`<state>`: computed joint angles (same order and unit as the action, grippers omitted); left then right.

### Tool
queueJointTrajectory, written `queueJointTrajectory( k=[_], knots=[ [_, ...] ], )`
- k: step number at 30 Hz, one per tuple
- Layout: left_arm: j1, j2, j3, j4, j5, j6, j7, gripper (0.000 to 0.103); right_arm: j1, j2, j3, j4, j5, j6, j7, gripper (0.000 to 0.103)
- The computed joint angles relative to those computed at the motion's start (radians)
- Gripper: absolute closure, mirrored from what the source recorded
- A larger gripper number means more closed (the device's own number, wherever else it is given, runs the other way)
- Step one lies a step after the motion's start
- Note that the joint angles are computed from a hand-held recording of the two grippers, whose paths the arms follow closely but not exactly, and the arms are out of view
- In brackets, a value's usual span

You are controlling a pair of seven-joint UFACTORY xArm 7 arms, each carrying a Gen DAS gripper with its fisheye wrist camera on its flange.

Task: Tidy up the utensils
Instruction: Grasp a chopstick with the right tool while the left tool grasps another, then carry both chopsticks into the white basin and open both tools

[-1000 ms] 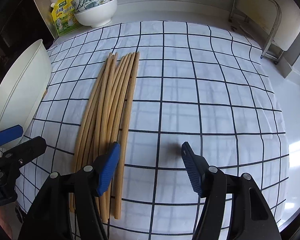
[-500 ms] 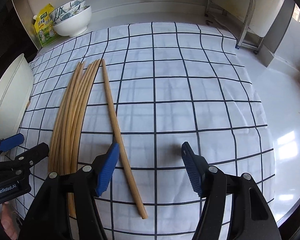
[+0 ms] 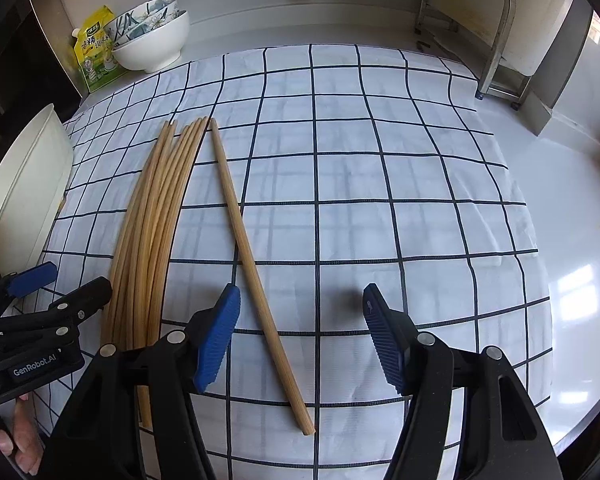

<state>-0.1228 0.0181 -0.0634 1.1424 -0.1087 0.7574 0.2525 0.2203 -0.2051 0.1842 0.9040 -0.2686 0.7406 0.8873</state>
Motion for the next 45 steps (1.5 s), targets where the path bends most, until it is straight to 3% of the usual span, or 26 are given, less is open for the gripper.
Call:
queueJointTrajectory(
  k=[5, 16, 19, 22, 24, 27, 31, 35, 45],
  knots=[
    [-0.009, 0.019, -0.003, 0.011, 0.064, 0.005, -0.052, 0.014, 0.001, 0.003, -0.003, 0.003, 0.000, -0.002, -0.008, 0.042],
    [-0.003, 0.049, -0.001, 0.049, 0.092, 0.013, -0.091, 0.013, -0.001, 0.051, -0.005, 0.033, -0.032, -0.020, -0.046, 0.042],
    [-0.005, 0.055, -0.006, 0.063, 0.055, 0.016, -0.072, 0.029, 0.004, 0.074, -0.001, 0.049, -0.082, -0.025, -0.042, 0.042],
    [-0.012, 0.048, -0.015, 0.062, 0.026, 0.010, -0.037, 0.053, 0.013, 0.087, -0.009, 0.055, -0.081, -0.050, -0.061, 0.049],
    [-0.019, 0.049, -0.021, 0.068, 0.009, 0.018, -0.013, 0.076, 0.018, 0.093, -0.010, 0.061, -0.081, -0.059, -0.074, 0.069],
    [-0.030, 0.058, -0.027, 0.087, -0.008, 0.041, 0.004, 0.095, 0.025, 0.107, -0.015, 0.079, -0.066, -0.057, -0.098, 0.095],
    [-0.037, 0.080, -0.028, 0.128, -0.017, 0.072, -0.002, 0.096, 0.024, 0.095, -0.031, 0.060, -0.009, -0.089, -0.123, 0.097],
    [-0.009, 0.046, -0.011, 0.110, -0.065, 0.105, 0.066, 0.096, 0.013, 0.055, -0.034, 0.029, 0.030, -0.108, -0.103, 0.097],
    [0.028, 0.003, 0.014, 0.204, -0.193, 0.191, 0.171, 0.096, -0.016, -0.036, -0.005, 0.063, 0.043, -0.073, -0.050, 0.097]
  ],
)
